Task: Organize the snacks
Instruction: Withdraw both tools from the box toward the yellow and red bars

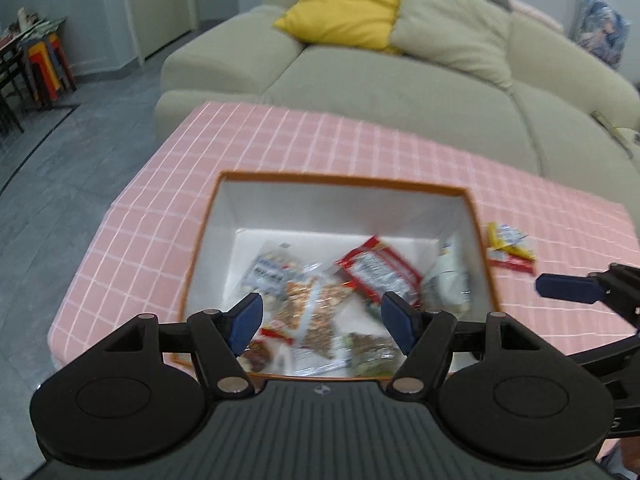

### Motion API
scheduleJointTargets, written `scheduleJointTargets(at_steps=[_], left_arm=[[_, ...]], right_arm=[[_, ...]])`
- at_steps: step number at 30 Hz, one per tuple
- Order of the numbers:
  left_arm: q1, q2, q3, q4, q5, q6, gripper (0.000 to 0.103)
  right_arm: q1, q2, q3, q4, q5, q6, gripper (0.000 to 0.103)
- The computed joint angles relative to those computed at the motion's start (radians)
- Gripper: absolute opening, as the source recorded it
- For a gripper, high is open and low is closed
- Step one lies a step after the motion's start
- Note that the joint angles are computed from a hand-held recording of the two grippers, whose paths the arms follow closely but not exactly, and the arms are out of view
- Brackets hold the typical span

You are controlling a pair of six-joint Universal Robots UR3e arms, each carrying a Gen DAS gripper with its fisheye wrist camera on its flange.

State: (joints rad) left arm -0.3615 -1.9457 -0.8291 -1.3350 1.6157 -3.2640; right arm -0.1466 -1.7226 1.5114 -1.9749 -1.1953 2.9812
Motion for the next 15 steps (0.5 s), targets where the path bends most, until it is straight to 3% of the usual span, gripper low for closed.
scheduleJointTargets(at_steps=[9,15], left_arm=[[-0.117,0.024,-0.065,0.109,-0.010,-0.050,0.080],[-0.178,0.046,-0.195,0.263,-0.015,-0.180,0.080]], right_arm=[[-0.148,-0.273,0.239,-0.032,-0.015,-0.104,0.087],[-0.291,-0.455,0.411,-0.053,0.000,-0.185,0.089]])
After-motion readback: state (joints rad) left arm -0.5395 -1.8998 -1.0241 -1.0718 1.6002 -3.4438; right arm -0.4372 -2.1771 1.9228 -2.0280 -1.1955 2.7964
